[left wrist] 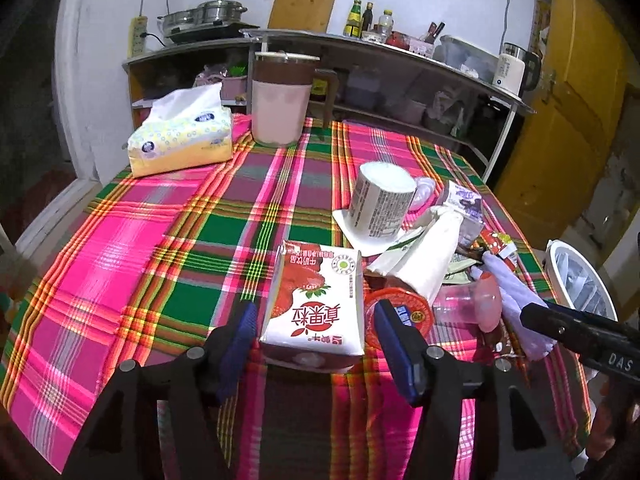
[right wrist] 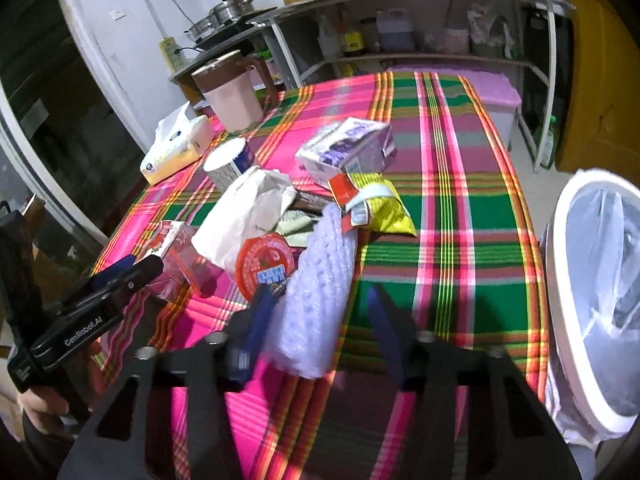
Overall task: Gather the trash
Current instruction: 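Grasp the red-and-white juice carton with the left tool while the right tool grasps the white bubble wrap, then carry the carton with the left tool into the bin while the right tool drops the bubble wrap there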
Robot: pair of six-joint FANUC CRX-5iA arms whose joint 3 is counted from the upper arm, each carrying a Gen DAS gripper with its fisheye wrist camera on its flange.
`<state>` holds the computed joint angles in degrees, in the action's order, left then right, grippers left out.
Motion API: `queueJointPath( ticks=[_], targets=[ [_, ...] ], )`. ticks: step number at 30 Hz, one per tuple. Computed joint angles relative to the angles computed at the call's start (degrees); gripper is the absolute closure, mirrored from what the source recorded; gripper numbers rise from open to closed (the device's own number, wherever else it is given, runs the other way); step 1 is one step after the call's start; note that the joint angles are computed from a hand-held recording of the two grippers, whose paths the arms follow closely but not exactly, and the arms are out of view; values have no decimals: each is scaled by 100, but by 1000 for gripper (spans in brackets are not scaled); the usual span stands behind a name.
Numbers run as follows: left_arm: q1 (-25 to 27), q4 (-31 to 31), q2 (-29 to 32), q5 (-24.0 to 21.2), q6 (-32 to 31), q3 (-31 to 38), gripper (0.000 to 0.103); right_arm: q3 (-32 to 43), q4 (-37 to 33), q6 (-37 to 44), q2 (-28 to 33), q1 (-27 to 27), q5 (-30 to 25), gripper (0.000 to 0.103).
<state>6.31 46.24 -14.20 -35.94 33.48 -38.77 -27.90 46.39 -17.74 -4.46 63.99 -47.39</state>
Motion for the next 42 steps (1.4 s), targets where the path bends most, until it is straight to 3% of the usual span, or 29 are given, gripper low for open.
queueJointPath(
  ticks=[4, 9, 17, 28, 34, 42],
  targets=[
    [5, -38, 129, -96, -17, 53, 43, -83, 68, -129, -62, 31, -26, 83],
    [39, 166, 43, -77, -110, -78, 49, -159, 207, -220, -144, 135, -109, 89],
    [126, 166, -462, 131, -30, -326, 49, -250, 433, -339, -290, 359, -190, 90],
    [135, 506, -1093, -162, -218, -460, 49, -523, 1017, -956, -674, 796, -567, 90],
    [-407, 610, -1151, -305, -305, -389, 49, -868, 1064, -1461, -1106, 1141, -1283, 90],
    [-1574, 756, -687, -358, -480, -117, 49, -1402, 663, -2257, -1872, 1806, -2678, 90]
  ],
)
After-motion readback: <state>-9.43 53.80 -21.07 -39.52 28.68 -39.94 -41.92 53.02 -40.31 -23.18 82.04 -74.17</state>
